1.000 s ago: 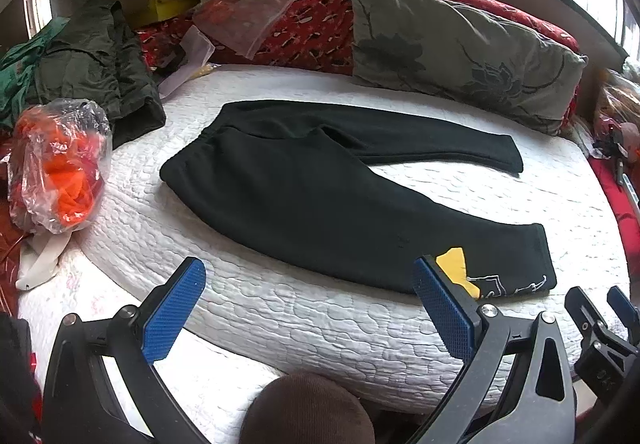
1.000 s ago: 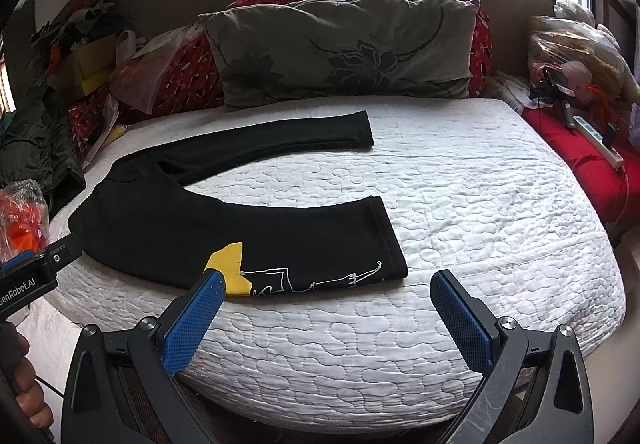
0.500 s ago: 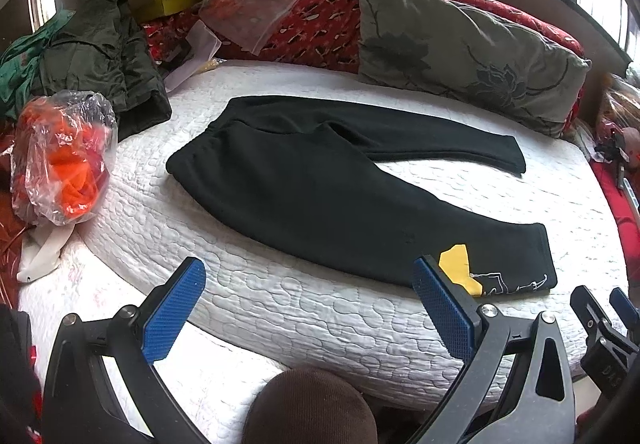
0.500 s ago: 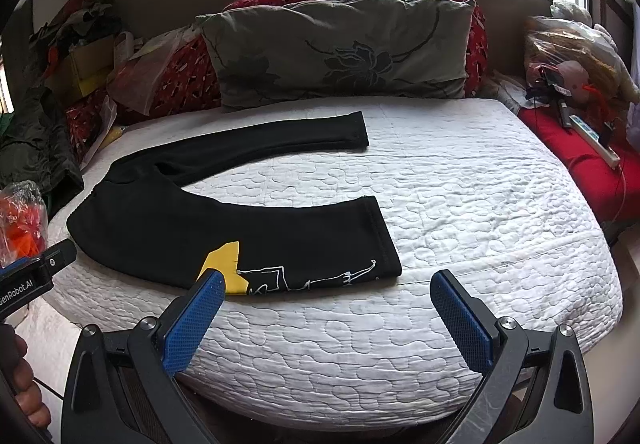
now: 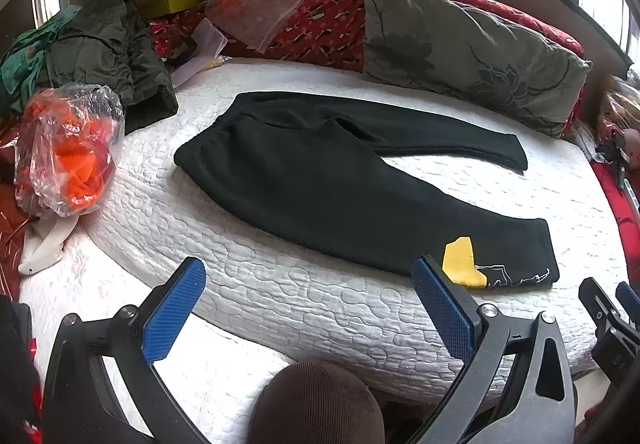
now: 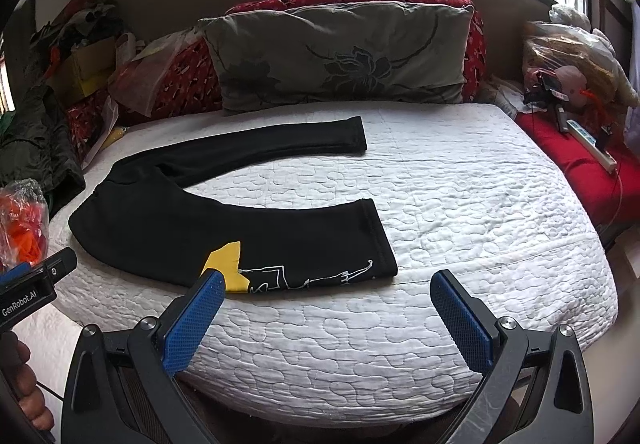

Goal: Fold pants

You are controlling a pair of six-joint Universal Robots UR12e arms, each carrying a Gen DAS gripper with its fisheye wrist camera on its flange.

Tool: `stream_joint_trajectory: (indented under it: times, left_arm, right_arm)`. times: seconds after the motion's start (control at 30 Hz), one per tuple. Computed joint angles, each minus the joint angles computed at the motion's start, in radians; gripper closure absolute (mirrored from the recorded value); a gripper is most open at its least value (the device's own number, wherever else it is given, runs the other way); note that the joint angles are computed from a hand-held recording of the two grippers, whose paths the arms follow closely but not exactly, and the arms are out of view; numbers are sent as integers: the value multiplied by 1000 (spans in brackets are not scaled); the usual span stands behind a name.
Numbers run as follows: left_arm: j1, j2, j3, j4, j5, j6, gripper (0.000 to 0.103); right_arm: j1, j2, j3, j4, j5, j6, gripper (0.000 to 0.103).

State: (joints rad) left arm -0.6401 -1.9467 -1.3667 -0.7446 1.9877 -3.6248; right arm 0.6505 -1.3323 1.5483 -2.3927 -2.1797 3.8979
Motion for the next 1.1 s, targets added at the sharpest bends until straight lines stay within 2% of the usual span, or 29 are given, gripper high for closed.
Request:
stream_joint_trajectory:
  times: [0.43,0.77,0.9,1.0,1.07,1.1]
  left_arm:
    - [19,-13,17,-30,-47,-1,0]
    - [48,-51,81,-103,-75,3,0]
    - [83,-82,163,-200,-124,37,0]
    - [134,-120,262,-286,-197,42,0]
    - [178,-160,357,-355,-243,36,0]
    - [194,-185,408,-395,-243,33,0]
  right_arm:
    - [-2,16,-21,33,20,-22,0]
    - [-50,25,-39,58,89,-7,0]
    - [-82,33,-58,56,109,-42,0]
    - [-135,40,-82,31,142,-56,0]
    - [-183,58,-123,56,181,-64,0]
    - [-202,70,-145,75,198,-69,0]
